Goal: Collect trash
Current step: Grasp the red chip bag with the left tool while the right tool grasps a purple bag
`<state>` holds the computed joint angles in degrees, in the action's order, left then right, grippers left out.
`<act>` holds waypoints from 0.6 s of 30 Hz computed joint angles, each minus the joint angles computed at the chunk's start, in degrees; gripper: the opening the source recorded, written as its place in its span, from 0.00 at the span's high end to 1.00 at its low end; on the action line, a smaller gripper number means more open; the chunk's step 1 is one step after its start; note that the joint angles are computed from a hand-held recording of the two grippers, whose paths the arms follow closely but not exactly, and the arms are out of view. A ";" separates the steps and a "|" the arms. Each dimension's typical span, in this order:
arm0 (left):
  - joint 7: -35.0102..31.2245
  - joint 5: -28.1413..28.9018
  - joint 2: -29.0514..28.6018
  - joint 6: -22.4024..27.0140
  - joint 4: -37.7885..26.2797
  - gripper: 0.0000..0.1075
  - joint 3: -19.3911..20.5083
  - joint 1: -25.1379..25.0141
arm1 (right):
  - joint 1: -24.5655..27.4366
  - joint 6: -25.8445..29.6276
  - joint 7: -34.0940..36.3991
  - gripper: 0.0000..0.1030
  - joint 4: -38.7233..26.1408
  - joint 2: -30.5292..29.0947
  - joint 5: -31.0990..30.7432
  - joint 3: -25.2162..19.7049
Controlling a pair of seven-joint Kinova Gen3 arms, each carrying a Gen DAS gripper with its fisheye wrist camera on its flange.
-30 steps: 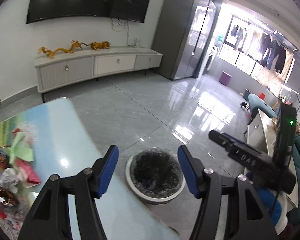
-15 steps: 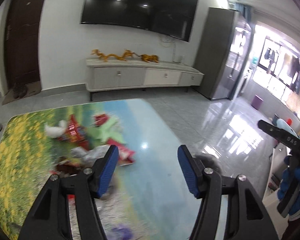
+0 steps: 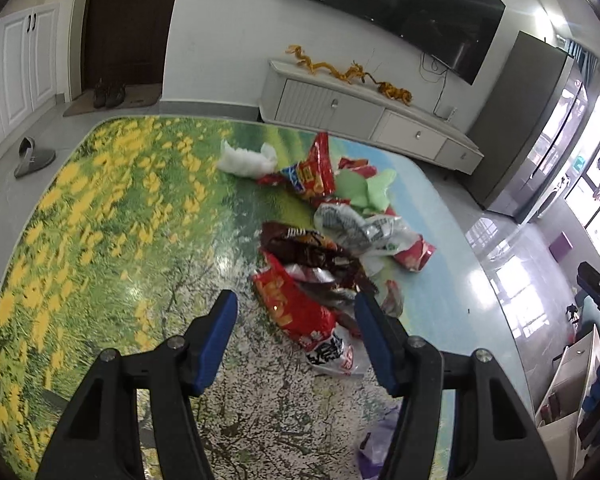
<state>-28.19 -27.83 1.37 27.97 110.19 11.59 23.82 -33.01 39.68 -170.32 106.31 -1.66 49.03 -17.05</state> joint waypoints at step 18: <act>-10.59 10.99 3.95 -6.62 1.31 0.65 -3.20 -0.38 | -3.23 -5.25 12.05 0.53 -2.79 6.19 -9.80 3.51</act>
